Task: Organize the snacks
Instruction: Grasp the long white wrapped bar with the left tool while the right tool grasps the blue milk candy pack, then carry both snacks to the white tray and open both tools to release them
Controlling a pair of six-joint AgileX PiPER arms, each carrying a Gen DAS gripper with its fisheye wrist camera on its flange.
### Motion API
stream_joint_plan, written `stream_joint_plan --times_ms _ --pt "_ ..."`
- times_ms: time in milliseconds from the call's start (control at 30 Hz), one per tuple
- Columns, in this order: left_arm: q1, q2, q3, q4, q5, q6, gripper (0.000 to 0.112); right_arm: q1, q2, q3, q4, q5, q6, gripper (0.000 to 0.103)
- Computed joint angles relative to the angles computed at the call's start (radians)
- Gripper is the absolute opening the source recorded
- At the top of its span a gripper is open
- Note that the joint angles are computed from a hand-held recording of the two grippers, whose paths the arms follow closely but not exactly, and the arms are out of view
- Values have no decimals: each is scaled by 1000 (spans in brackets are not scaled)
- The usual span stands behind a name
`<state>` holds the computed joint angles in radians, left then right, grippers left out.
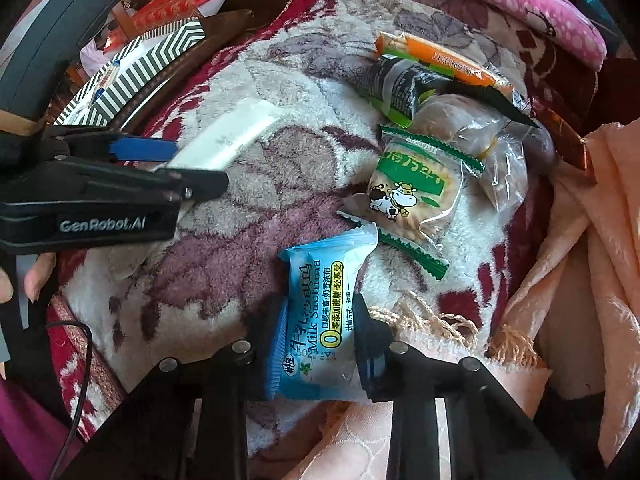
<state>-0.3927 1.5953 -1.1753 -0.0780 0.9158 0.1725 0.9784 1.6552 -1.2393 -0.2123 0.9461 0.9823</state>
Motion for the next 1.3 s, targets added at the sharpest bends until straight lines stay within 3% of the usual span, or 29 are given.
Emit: stream_joint_plan --times_ms 400,800,1100,1300 --pt "91 -76 5 -53 50 92 32 6 -10 -45 -29 -20 48 32" --pt "185 -164 -9 -19 58 107 32 14 77 -228 -37 12 29 32" --pt "343 -173 -69 -63 94 180 32 -5 203 -462 10 47 -77 32" --pt "513 -134 -143 -103 129 246 32 -11 373 -759 70 135 -194 32"
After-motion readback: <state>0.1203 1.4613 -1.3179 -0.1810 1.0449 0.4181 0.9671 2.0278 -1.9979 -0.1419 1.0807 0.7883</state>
